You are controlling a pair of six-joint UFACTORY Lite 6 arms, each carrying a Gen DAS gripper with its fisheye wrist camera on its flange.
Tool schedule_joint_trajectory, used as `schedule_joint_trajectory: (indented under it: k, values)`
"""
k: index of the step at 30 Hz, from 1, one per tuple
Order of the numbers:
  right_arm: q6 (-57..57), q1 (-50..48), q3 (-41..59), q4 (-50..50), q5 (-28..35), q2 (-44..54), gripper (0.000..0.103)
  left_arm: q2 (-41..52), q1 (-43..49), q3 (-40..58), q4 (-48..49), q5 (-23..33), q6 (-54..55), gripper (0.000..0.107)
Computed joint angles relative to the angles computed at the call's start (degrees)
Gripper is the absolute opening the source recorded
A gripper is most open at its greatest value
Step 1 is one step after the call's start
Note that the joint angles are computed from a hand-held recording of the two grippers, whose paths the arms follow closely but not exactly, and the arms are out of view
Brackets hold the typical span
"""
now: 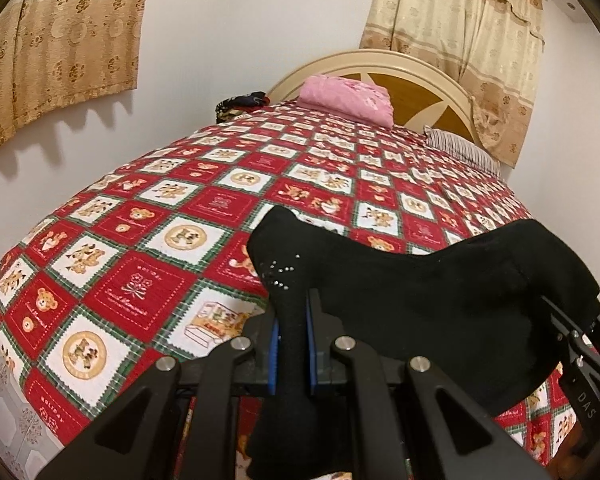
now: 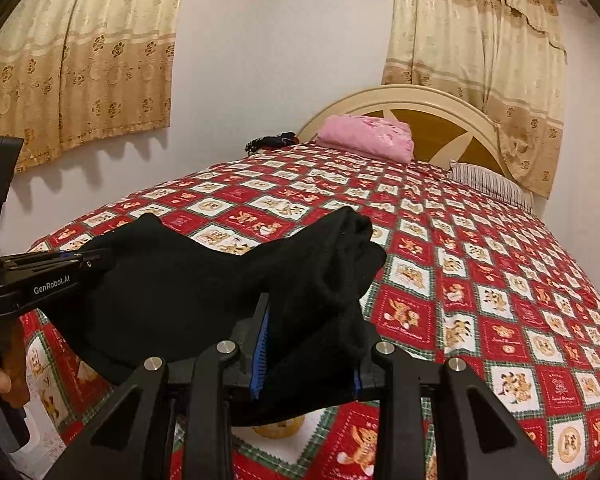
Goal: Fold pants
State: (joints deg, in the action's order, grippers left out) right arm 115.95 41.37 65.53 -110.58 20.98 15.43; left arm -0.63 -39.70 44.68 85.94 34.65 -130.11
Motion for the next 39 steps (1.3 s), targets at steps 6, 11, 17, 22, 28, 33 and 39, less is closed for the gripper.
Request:
schedule_joint_trajectory:
  k: [6, 11, 17, 22, 28, 33, 39]
  values:
    - [-2.4, 0.5, 4.6, 1.3, -0.4, 3.2, 0.033, -0.7, 3.6, -0.3, 1.7, -1.1, 0.4, 0.012]
    - [-0.2, 0.4, 9.4, -1.6, -0.7, 7.6, 0.033, 1.0, 6.2, 0.3, 3.2, -1.4, 0.1, 0.012]
    - [-1.7, -1.9, 18.7, -0.1, -5.8, 19.0, 0.033, 7.8, 11.9, 0.9, 4.9, -6.5, -1.9, 0.012]
    - [-19.6, -2.1, 22.6, 15.9, -5.9, 25.9, 0.033, 10.5, 15.2, -0.3, 1.5, -8.8, 0.8, 0.064]
    - [-38.4, -4.0, 24.5, 34.7, -7.1, 28.2, 0.038, 7.3, 21.2, -5.8, 0.0, -10.8, 2.1, 0.098]
    - [-39.3, -3.1, 25.6, 34.7, -4.2, 29.0, 0.051, 5.5, 17.8, -8.0, -7.6, -6.2, 7.6, 0.101]
    - [-41.9, -7.3, 20.8, 39.7, -10.0, 24.9, 0.075, 1.4, 15.1, -11.5, -13.9, -2.7, 12.3, 0.102]
